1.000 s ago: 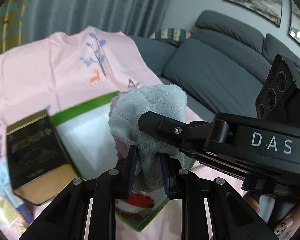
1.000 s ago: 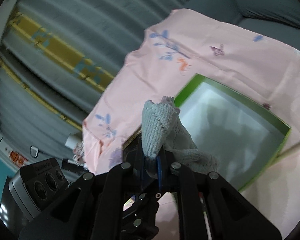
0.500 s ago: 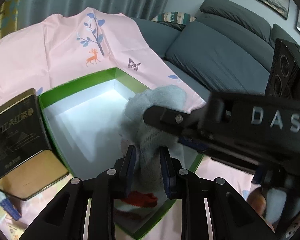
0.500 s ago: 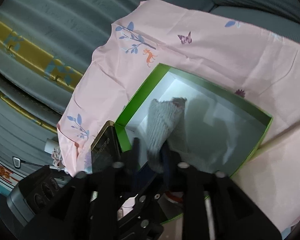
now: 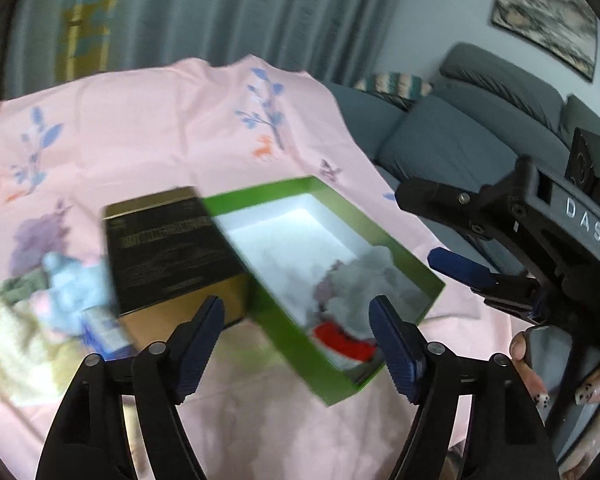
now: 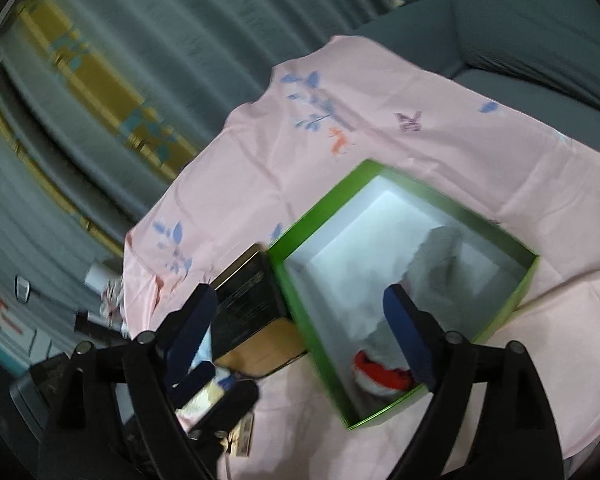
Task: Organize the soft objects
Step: 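Carry the grey glove into the box and open the right gripper, then move the right gripper back and grasp the tree-printed tissue pack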
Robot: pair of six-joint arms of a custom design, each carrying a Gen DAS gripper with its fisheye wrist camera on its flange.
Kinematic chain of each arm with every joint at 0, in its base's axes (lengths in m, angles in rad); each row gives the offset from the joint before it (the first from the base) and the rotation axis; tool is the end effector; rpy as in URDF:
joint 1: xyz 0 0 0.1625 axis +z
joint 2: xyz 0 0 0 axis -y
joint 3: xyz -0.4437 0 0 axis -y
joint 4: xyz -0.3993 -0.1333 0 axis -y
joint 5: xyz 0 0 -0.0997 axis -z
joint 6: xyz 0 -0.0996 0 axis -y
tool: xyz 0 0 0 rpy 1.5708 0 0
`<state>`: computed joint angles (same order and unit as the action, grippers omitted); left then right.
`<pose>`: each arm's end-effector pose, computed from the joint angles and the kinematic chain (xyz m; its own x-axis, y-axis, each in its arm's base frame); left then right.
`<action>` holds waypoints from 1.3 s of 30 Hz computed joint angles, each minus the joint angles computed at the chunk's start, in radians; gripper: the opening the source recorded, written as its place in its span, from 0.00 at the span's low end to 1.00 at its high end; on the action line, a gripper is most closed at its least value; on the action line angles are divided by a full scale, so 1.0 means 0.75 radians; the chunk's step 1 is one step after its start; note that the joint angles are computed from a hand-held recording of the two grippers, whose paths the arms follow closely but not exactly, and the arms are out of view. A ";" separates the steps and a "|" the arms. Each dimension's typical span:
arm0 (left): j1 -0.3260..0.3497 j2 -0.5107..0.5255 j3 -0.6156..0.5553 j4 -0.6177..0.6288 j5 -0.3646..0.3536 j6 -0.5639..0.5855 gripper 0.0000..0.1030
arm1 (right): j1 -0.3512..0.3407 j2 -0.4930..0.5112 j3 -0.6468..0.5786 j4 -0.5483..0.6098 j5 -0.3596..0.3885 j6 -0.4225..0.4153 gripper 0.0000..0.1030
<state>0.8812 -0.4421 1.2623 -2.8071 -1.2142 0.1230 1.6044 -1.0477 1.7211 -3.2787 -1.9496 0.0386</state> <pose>-0.3808 -0.7259 0.0153 -0.7352 0.5702 -0.3665 0.6773 0.6405 -0.3620 0.1187 -0.6607 0.3363 -0.9392 0.3060 0.1556 0.0191 0.4992 -0.8663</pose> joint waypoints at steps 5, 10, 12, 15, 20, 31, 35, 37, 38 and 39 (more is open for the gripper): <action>0.036 -0.128 0.146 -0.068 0.094 -0.073 0.80 | 0.053 0.072 -0.065 0.142 0.028 -0.068 0.94; 0.098 -0.232 0.286 -0.119 0.178 -0.203 0.80 | 0.081 0.153 -0.146 0.346 0.069 -0.104 0.95; 0.129 -0.259 0.321 -0.111 0.199 -0.249 0.80 | 0.092 0.197 -0.193 0.443 0.072 -0.103 0.95; 0.175 -0.295 0.390 -0.139 0.209 -0.313 0.80 | 0.102 0.264 -0.258 0.577 0.070 -0.079 0.95; 0.231 -0.319 0.464 -0.172 0.126 -0.368 0.80 | 0.112 0.367 -0.343 0.741 0.026 -0.083 0.93; 0.292 -0.268 0.436 -0.158 0.002 -0.360 0.57 | 0.078 0.479 -0.440 0.922 -0.064 0.034 0.56; 0.311 -0.275 0.428 -0.127 -0.073 -0.353 0.36 | 0.067 0.492 -0.446 0.930 -0.005 0.010 0.41; 0.307 -0.275 0.430 -0.128 -0.053 -0.350 0.35 | 0.069 0.500 -0.446 0.916 -0.002 -0.019 0.41; 0.309 -0.277 0.433 -0.130 -0.059 -0.351 0.34 | 0.072 0.505 -0.449 0.910 -0.006 -0.026 0.41; 0.311 -0.280 0.435 -0.125 -0.064 -0.351 0.34 | 0.074 0.509 -0.450 0.901 -0.008 -0.036 0.41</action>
